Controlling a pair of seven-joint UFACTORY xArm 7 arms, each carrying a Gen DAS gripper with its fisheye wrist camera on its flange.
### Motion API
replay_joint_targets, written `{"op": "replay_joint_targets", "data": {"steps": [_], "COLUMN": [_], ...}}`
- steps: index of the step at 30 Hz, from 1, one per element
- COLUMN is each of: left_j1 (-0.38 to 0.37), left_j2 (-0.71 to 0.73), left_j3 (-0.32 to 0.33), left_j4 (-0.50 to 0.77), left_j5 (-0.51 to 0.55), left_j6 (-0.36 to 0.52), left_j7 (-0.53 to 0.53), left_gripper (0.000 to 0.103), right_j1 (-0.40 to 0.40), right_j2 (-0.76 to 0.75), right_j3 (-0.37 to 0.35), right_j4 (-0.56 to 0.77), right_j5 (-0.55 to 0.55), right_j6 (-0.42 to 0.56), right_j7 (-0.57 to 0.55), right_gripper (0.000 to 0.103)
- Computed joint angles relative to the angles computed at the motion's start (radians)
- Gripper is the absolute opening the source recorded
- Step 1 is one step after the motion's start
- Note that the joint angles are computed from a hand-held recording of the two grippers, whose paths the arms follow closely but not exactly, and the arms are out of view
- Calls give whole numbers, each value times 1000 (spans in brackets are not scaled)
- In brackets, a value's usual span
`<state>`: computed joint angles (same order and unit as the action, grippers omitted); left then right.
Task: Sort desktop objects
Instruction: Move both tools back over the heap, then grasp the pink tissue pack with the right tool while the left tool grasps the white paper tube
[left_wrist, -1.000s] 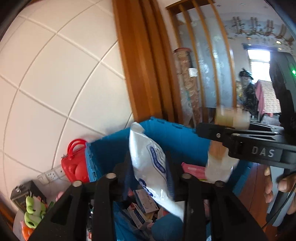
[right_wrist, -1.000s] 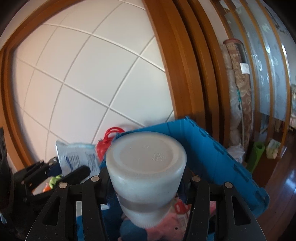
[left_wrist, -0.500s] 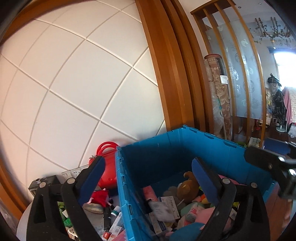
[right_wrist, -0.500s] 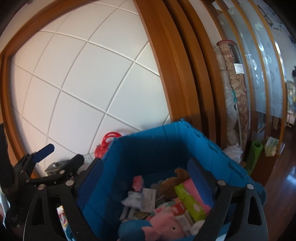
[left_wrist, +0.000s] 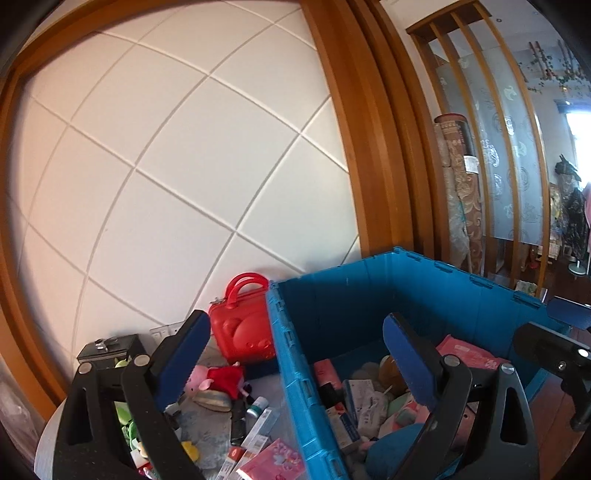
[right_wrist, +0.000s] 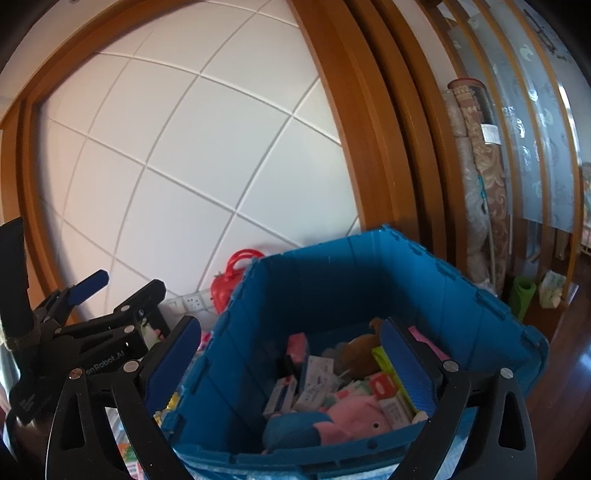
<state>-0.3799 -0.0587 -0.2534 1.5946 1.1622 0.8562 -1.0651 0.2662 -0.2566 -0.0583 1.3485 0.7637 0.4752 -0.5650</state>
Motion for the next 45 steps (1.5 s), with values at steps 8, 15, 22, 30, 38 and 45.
{"op": "replay_joint_targets", "data": {"steps": [8,15,22,30,38,45], "left_j1": [96,213,298,366,422,463], "left_j2": [-174,-406,-570,-657,-650,-584], "left_j3": [20,122,246,364,429,461], "left_j4": [-200,-456,-650,-781,-890,-918], "left_j5": [-50,-126,-180,-281,-413,-491], "left_j6": [-83,-204,-338,-443,-512,-579], "left_j7": [-7,84,247,453,579,717], "left_gripper": [96,96,96,96,96,96], "right_j1": [22,75,129,183,276,333], "right_j2": [-30,-22,50,207,447,668], "right_j3": [60,150,256,335,268,173], "right_j4": [-44,-62,-29,26,144,339], "right_j5": [-77,-217,-394,-658,-978,-1039], "right_j6": [-34,-76,-104,-49,86,262], "right_j7": [106,267,499,798,1241,1537], "right_gripper": [102,102,102,102,102,102]}}
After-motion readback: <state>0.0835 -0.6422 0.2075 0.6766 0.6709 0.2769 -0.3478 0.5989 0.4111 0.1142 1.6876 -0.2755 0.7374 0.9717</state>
